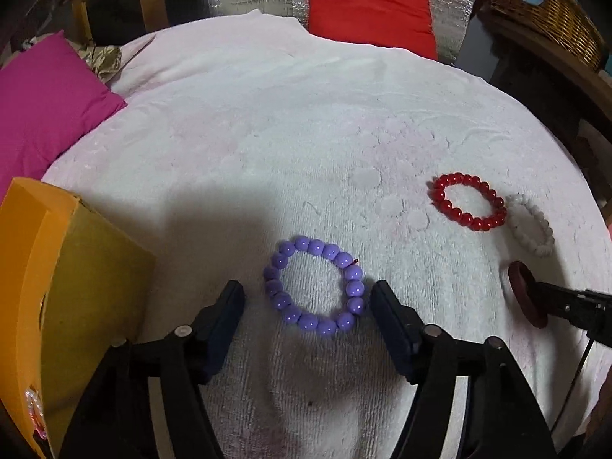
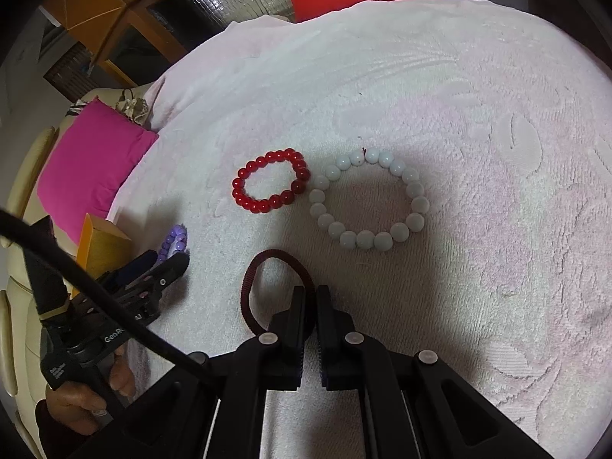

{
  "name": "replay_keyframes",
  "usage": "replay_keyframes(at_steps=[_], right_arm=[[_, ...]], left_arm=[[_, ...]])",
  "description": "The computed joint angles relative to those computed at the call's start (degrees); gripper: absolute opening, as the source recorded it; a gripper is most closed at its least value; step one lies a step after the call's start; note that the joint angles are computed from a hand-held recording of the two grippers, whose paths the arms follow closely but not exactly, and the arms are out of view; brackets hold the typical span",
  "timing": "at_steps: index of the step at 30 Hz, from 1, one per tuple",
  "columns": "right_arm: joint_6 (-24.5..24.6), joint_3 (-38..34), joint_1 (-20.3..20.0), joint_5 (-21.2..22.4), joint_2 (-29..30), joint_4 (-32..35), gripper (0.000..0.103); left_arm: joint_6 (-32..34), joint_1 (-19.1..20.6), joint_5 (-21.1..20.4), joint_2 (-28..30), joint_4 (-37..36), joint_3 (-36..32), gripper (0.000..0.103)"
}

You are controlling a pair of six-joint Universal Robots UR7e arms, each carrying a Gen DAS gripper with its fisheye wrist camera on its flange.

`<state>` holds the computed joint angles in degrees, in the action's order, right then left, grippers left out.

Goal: Organize jewelry

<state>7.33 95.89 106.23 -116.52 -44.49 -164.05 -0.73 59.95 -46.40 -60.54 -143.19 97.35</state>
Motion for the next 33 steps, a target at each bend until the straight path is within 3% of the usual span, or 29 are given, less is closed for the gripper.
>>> replay_keyframes(at_steps=[9, 17, 20, 21, 25, 29, 33], right_arm=[[-0.69, 0.26, 0.09, 0.08, 0.07, -0.83, 0.007], [-1.54, 0.89, 0.15, 0.12, 0.01, -2.06, 0.007], [-1.73, 0.89, 0.19, 0.01, 0.08, -2.16, 0.007], [-1.73, 0.86, 0.19, 0.01, 0.09, -2.13, 0.007], [-1.83, 0.81, 0.25, -0.14, 0.17, -2.20, 0.007], [-1.54, 0.71, 0.58, -0.79, 0.40, -2.32, 0.006], [-1.48, 0.43, 0.97, -1.46, 0.48, -2.00, 0.006]], left_arm=[[-1.34, 0.63, -1.76, 0.34, 1.56, -0.94, 0.086], [-1.11, 0.11, -0.50, 0.83, 1.65, -1.21, 0.085], [1.05, -0.06, -0.74, 0.69, -0.39, -0.81, 0.059], [1.57, -0.02, -1.59, 0.54, -0.83, -0.74, 0.044], [3.03, 0.16, -4.47, 0.06, -1.30, -0.51, 0.021], [5.90, -0.28, -6.14, -0.70, -3.79, 0.48, 0.009], [6.77, -0.70, -6.79, -1.28, -4.41, 0.95, 0.009]])
